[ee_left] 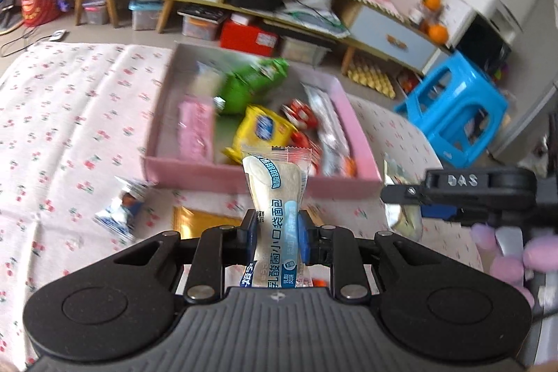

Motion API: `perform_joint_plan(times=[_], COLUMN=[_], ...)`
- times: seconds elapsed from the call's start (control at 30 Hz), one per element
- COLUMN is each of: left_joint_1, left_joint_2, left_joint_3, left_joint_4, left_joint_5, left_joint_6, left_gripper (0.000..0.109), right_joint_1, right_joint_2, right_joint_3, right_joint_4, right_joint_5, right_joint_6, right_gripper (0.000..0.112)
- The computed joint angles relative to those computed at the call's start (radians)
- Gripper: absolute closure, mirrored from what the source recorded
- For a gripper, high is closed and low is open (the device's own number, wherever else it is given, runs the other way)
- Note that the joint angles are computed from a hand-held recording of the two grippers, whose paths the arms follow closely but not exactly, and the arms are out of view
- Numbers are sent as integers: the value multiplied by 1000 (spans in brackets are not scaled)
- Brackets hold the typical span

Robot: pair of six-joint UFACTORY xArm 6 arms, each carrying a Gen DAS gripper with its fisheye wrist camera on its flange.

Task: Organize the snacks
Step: 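Lower the milk-bread bag and cream cake bag into the pink box, open both tools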

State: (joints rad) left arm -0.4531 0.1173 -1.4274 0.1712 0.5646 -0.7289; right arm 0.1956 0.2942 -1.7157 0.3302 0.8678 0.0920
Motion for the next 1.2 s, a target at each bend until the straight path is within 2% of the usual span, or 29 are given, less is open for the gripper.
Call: perform_joint_plan(times=[0.23,0.3,0.43,0.63,0.8,0.97,1.2], left_joint_1=[58,72,98,113,131,130,137], left_joint_2=[17,39,104,223,272,326,339], left_joint_3=[-15,-40,-105,-257,-306,-371,-380], left_joint_4=[79,103,105,149,149,179,208], left_joint_5=[-33,-41,-56,20,-6,26,24], left_joint_6=[-103,-118,-71,-24,18,34,29], left_gripper=[88,88,88,87,87,87,87], right_joint_1=[29,32,45,41,41,45,53], right_joint_2=[30,52,114,224,287,333,367], right_joint_3=[-24,-48,-126,-278,-359,-417,-455], right_joint_4=[128,185,223,287,293,312,329], right_joint_5=[-74,-66,-58,-12,11,31,52], right_joint_6=[-55,-79,-112,-138,-160,-177,-189], right_gripper=[66,66,66,66,66,66,66])
